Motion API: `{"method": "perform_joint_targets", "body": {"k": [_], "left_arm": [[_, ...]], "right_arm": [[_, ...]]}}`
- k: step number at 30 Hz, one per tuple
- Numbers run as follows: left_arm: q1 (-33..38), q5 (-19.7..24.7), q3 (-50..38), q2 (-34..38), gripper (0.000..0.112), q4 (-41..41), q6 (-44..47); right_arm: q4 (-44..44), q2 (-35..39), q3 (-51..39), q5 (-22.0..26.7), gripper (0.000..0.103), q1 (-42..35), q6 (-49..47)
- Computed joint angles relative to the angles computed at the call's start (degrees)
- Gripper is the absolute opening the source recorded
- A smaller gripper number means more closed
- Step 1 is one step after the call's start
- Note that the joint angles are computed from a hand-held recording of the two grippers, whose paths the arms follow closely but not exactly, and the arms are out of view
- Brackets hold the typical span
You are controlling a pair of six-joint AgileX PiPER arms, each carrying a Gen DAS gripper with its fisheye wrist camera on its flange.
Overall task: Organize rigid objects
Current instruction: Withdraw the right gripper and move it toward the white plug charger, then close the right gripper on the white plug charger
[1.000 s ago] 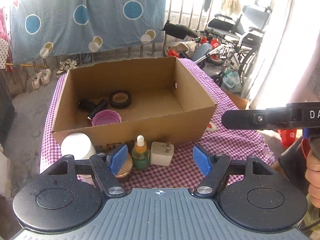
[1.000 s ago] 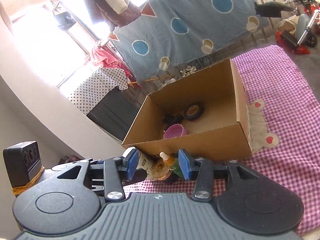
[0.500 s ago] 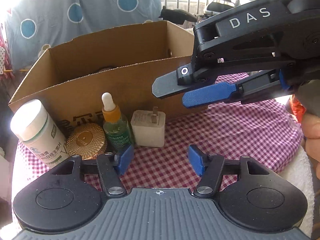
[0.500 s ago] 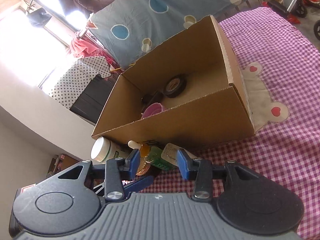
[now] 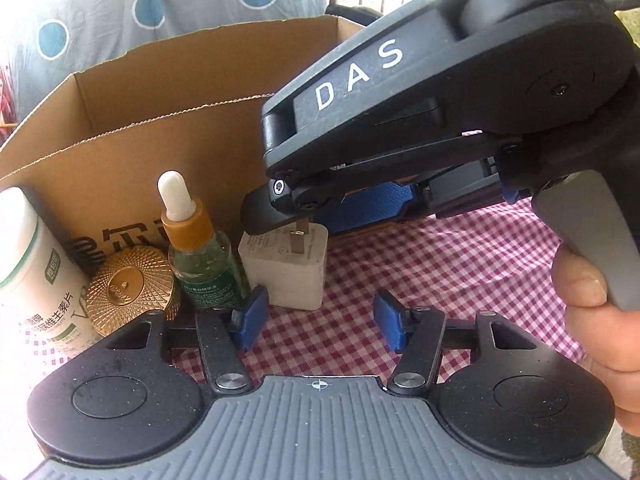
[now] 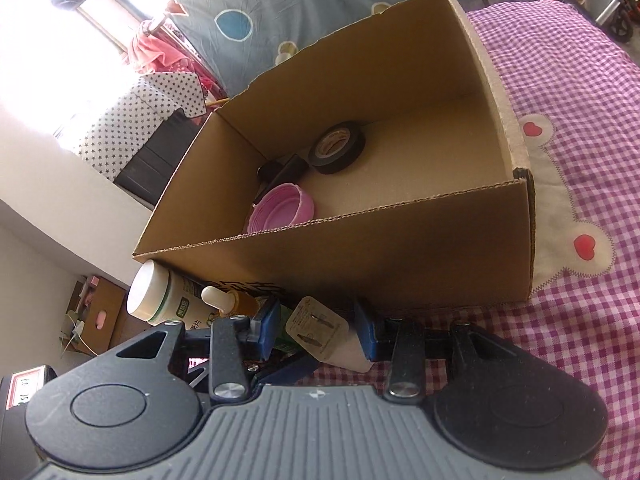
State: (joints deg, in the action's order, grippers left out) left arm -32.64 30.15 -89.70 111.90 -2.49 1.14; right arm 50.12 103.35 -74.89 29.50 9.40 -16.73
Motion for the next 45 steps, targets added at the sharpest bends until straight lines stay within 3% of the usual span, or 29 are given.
{"method": "perform_joint_targets", "body": {"k": [10, 29, 35, 40, 45], "left_arm": [[-0.5, 0.0, -0.7, 0.4, 0.058, -4.1, 4.6], [-3.6, 0.6, -1.4, 0.2, 0.059, -9.8, 12.4], [-3.2, 0.0, 1.0, -2.4, 0.059, -11.8, 16.1], [-3.9, -3.3, 4.3, -4.9, 0.060, -5.9, 13.5], [-3.2, -2.6, -0.4, -0.9, 0.062, -5.6, 14.5]], "right_arm": [[1.3, -1.3, 2.5, 3.0, 0.041, -2.6, 0.7], [-1.0, -8.0, 10.4, 1.3, 0.041, -6.2, 3.1], [3.2, -10.2, 13.6, 0.3, 0.041, -8.0, -1.4], [5.9, -13.6, 17.1, -1.8, 0.041, -9.3, -3.2], [14.8, -15.6, 21.1, -1.1, 0.041, -11.8, -9.6]]}}
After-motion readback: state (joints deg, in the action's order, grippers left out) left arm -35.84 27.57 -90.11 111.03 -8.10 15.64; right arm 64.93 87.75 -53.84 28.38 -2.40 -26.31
